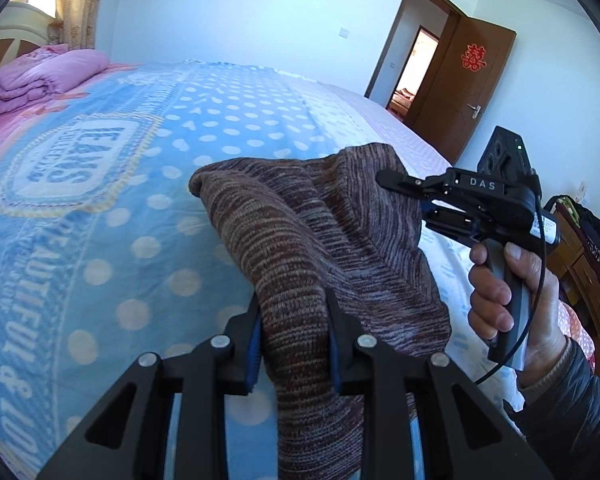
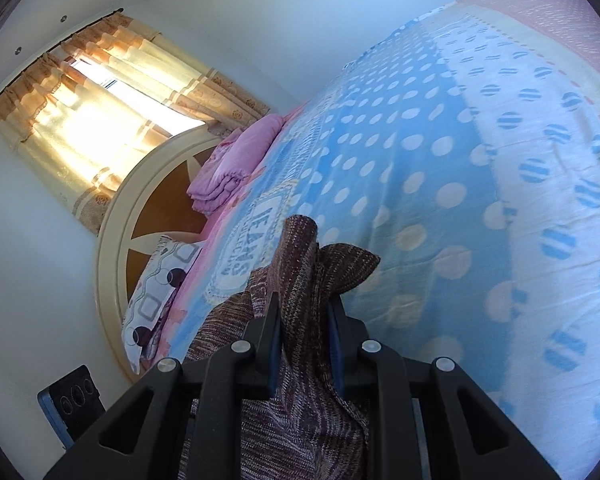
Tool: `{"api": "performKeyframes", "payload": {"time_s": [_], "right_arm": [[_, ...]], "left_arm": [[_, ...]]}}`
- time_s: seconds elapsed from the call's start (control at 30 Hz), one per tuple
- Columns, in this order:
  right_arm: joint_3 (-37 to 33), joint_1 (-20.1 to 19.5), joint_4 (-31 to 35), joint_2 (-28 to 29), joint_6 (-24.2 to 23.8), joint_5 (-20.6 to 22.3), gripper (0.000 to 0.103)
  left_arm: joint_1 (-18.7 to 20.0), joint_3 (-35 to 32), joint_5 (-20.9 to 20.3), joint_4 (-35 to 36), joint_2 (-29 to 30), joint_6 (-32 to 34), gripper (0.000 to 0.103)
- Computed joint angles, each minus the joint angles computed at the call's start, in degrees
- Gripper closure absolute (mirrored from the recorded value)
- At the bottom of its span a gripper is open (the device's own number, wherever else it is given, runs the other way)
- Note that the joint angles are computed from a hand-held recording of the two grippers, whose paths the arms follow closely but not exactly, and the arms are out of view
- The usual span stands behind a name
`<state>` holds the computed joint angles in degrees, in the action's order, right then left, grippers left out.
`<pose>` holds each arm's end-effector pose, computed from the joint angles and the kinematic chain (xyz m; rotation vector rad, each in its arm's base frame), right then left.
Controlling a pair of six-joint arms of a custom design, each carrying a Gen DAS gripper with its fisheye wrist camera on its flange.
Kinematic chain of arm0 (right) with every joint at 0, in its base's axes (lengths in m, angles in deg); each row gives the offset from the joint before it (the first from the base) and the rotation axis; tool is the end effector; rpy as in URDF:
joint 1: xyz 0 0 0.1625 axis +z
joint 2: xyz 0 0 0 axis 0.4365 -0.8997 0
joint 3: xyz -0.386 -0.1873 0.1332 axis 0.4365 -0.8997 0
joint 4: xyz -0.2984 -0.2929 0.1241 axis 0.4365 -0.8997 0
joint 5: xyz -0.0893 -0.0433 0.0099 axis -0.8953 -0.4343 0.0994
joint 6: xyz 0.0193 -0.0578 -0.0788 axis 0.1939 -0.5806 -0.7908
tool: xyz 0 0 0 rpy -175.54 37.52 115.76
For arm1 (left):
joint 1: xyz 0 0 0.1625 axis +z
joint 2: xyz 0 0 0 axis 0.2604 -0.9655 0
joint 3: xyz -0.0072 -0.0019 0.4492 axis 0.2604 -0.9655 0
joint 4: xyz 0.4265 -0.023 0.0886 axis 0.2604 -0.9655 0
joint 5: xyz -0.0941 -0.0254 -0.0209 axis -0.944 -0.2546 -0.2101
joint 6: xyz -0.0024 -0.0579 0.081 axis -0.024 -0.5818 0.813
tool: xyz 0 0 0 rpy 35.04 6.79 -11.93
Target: Fold small clothes
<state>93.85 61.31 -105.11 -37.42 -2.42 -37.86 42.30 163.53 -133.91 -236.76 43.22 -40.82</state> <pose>0.0969 -0.7270 0.2905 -0.1018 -2.7741 1.4259 -0.2794 -0.7237 0.1610 1.1687 2.6893 -0.5014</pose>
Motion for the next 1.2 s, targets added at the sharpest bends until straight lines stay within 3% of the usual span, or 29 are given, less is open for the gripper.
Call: {"api": "performKeyframes", "payload": {"time_s": [0.57, 1.2], "right_arm": [[-8.1, 3.7, 4.7, 8.1, -0.2, 3.3, 0.082], [-20.0, 7.2, 14.7, 16.5, -1.9, 2.6, 0.082]], "left_arm": [[2.8, 3.1, 3.6, -2.5, -5.6, 1.3, 0.076], [5.8, 3.5, 5.2, -3.4, -8.3, 2.7, 0.076]]}}
